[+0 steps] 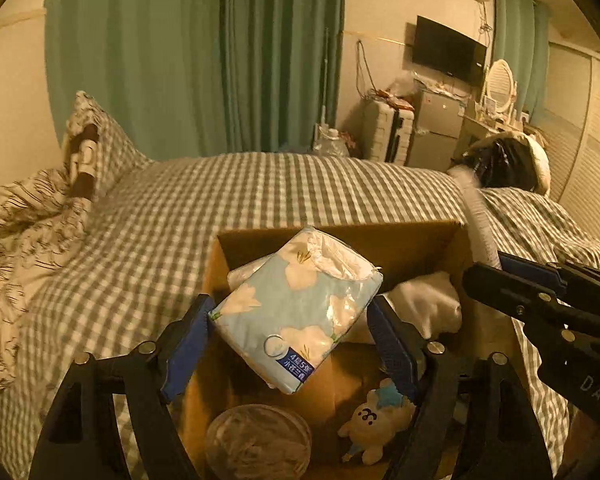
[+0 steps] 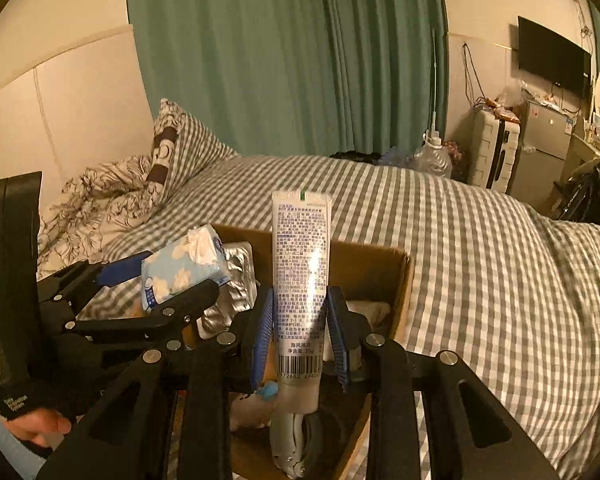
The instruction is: Organize objects
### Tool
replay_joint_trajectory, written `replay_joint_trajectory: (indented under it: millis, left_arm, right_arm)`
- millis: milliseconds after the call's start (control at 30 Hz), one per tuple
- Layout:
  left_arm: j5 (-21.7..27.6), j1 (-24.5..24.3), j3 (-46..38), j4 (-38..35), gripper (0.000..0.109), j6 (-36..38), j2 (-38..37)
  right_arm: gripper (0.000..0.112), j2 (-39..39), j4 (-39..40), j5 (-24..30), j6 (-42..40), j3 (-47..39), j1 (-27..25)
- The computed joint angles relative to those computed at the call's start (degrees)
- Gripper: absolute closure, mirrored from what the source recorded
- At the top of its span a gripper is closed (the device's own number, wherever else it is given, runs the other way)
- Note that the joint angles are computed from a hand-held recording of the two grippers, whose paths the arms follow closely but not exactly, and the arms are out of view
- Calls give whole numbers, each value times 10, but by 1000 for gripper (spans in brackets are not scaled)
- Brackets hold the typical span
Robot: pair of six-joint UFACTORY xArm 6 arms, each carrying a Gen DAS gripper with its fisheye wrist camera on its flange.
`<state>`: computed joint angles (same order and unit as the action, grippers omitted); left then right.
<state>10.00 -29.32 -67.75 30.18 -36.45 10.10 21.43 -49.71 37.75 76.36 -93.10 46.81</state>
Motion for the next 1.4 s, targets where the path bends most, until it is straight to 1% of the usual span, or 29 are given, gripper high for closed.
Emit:
replay_joint_trajectory:
  millis: [33,67,100,133,167,233,300,333,400,500,533,567,600,733,800,967,1033,1067,1100,1233,1267,1333,1400]
  left_arm:
    - [1,1,0,5,19,-4,1]
    - [10,1,-2,31,7,-29,1]
    - [16,0,-3,54,6,-49,-2]
    - [16,0,-1,66,6,-58,-6]
    - [17,-1,2,74,6,-60,-12]
    - [26,-3,3,97,6,-80,-26]
    - [31,-6,7,99,6,-86,-44]
    - [33,-6,7,93,6,-83,-51]
    - [34,-10,16,91,6,-87,-78]
    - [48,-18,22,121,6,-107,-118]
    - [55,-21,22,141,6,-120,-132]
    - [62,-25,24,164,6,-136,-149]
    - [63,-26,27,175,6,-140,-161]
    - [73,-41,48,210,6,-165,-222]
    - [82,-52,58,229,6,-179,-252]
    - [104,-81,94,288,6,-233,-330]
    - [100,-88,115,310,6,-261,-359]
    - [99,-93,127,327,6,-281,-375]
    - [107,-98,136,343,6,-300,-387]
    - [130,-120,185,428,6,-398,-440]
    - [131,-123,197,440,6,-416,-450]
    - [134,-126,220,455,6,-443,-466]
    - [141,-130,239,477,6,-464,-478]
  right_arm:
    - [85,0,-1,3,3,2,-2]
    - [75,-1,-2,7,7,3,-3]
    - [60,-1,-5,12,13,4,-1]
    - [54,-7,-10,20,24,8,2]
    - [52,-12,-16,24,32,11,3]
    - [51,-27,-27,36,39,17,7]
    - [49,-42,-37,52,41,25,14]
    - [47,-53,-43,64,43,27,19]
    - [41,-71,-56,88,44,29,32]
    - [38,-97,-74,134,44,28,56]
    - [38,-108,-91,162,55,26,70]
    - [36,-116,-98,177,62,25,78]
    - [32,-123,-103,190,68,25,85]
    - [26,-155,-134,251,93,25,128]
    - [19,-167,-156,288,103,23,155]
    - [10,-193,-209,373,138,27,224]
    - [10,-194,-225,415,148,24,257]
    - [10,-196,-230,427,148,24,267]
    - [10,-196,-242,447,152,26,285]
    - [10,-192,-262,494,159,33,320]
    - [10,-188,-263,507,164,36,329]
    - [10,-189,-262,509,182,54,333]
    - [10,-198,-257,497,207,83,329]
